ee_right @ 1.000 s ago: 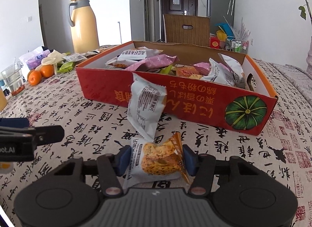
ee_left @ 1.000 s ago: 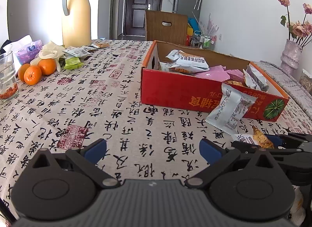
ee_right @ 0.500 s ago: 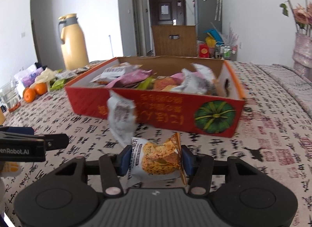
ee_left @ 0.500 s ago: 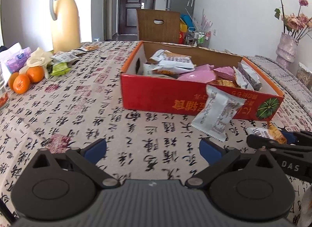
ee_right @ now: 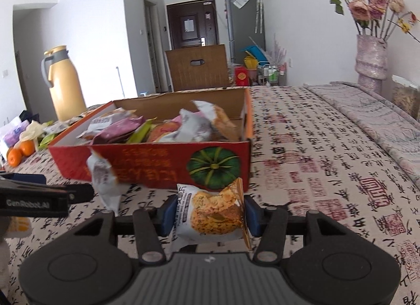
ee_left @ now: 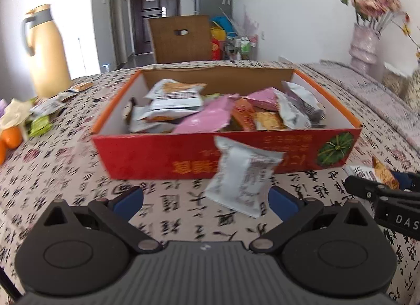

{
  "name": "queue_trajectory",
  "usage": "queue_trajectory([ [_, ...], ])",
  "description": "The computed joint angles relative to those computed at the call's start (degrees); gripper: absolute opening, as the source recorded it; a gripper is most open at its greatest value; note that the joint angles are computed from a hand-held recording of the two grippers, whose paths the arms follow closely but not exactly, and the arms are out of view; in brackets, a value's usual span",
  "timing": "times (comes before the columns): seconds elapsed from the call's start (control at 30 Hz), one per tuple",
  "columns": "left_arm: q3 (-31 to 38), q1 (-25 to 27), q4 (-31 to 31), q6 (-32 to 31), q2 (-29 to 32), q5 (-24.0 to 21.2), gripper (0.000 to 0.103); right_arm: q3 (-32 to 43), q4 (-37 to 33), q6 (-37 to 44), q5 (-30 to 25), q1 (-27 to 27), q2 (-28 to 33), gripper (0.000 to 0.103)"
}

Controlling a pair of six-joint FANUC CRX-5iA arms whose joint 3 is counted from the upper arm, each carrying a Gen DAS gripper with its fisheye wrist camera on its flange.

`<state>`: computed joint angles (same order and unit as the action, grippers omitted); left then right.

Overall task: Organize snacks
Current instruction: 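Grasp a cookie packet with the right tool while the left tool grasps a silver packet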

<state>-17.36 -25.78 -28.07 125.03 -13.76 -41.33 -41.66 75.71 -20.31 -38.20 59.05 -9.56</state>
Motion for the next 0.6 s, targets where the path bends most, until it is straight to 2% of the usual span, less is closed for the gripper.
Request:
queue_trajectory([
  [0.2,3.30,-1.32,-1.77,1.39,4.05,-0.67,0.103,-1.49,1.27,-2.08,0.78,-1.52,-1.15,0.052],
  [0.3,3.55,-0.78,-1.19,1.14,5.17,0.37,0.100,-2.07,2.03,-2.99,1.77,-2.40,-1.47,0.052],
  [0.37,3.64,-0.24,-0.25,0.56,5.79,0.72,0.094,-2.39,2.29,-3.27,2.27,-2.71,-1.76,0.052],
  [0.43,3.67,0.28,1.02,-0.61,6.31,0.95,0.083,-2.66,2.61,-3.54,2.99,-3.11,-1.91,0.052],
  [0.57,3.18,1.07,3.04,-2.71,6.49,1.72,0.068,-3.21,3.29,-4.17,4.19,-3.64,-2.21,0.052],
  [0.6,3.06,1.17,3.33,-3.16,6.45,2.00,0.059,-3.28,3.30,-4.20,4.21,-3.54,-2.31,0.052],
])
